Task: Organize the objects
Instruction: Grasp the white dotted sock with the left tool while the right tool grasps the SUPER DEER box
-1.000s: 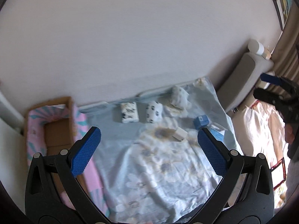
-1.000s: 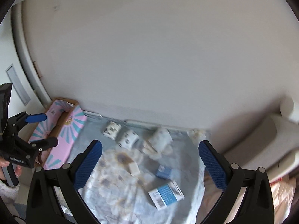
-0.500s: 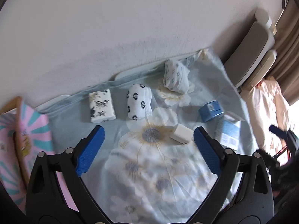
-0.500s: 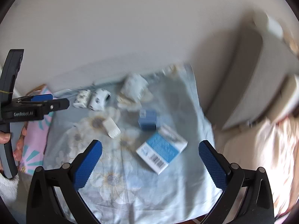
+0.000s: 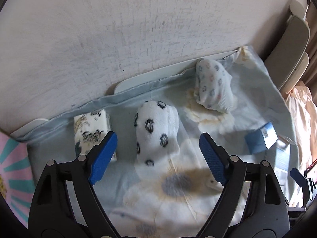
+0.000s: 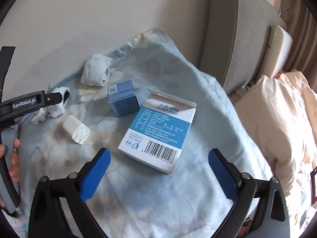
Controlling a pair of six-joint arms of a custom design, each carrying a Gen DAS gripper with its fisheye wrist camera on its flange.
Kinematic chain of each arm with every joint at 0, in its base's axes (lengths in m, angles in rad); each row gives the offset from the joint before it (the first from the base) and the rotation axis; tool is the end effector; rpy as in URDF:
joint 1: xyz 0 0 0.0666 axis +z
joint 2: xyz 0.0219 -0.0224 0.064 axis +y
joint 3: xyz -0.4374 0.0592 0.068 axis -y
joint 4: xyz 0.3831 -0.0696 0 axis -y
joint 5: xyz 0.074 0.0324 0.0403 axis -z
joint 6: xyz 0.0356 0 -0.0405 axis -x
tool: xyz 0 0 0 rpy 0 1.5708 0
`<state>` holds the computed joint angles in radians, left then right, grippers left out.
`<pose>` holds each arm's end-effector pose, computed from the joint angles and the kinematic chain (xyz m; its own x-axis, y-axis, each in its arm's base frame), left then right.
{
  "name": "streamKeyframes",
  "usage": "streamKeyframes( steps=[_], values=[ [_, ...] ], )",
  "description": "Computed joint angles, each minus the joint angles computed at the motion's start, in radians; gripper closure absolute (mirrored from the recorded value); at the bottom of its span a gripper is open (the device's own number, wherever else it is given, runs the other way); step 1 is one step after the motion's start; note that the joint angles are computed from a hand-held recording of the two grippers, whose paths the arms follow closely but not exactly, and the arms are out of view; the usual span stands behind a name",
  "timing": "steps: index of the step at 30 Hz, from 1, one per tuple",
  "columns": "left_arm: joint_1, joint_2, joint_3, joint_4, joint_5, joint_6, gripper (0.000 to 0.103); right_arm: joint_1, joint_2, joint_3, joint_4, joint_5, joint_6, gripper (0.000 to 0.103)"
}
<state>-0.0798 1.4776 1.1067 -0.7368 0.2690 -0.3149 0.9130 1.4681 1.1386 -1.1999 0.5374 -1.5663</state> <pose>0.4519 -0.0460 0.3366 -0.7875 0.3625 -0.4984 0.4618 0.8826 -0.0877 0.2662 0.3141 0.3442 -0.6696 0.5384 -0.5116 0.6078 0.7931 0.0391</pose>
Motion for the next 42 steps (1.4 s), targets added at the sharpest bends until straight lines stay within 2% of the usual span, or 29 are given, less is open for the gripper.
streamKeyframes(
  steps=[9,11,13,16,18,23,33,42],
  values=[
    [-0.029,0.036,-0.006,0.042,-0.035,-0.016,0.032,-0.047,0.042,-0.010,0.029,0.005,-0.037,0.017],
    [-0.029,0.043,-0.004,0.040,-0.030,-0.015,0.036,-0.059,0.047,-0.010,0.037,0.002,-0.037,0.020],
    [-0.032,0.042,-0.008,0.050,-0.037,-0.019,0.038,-0.067,0.052,-0.008,0.041,0.005,-0.032,0.027],
    [-0.037,0.038,-0.015,0.069,-0.062,-0.021,0.048,-0.070,0.071,0.009,0.011,0.011,-0.040,0.032],
    [-0.034,0.037,-0.017,0.075,-0.061,-0.020,0.060,-0.071,0.077,0.012,0.002,0.014,-0.040,0.034],
    [-0.029,0.041,-0.013,0.079,-0.059,-0.031,0.067,-0.063,0.092,0.022,-0.035,0.027,-0.061,0.035],
    [-0.015,0.027,0.002,0.052,-0.053,-0.014,0.067,-0.052,0.082,0.009,-0.043,0.037,-0.090,0.037],
    [0.008,-0.044,0.033,-0.017,-0.029,0.039,0.067,-0.044,0.053,0.036,-0.074,0.063,-0.049,0.038]
  ],
)
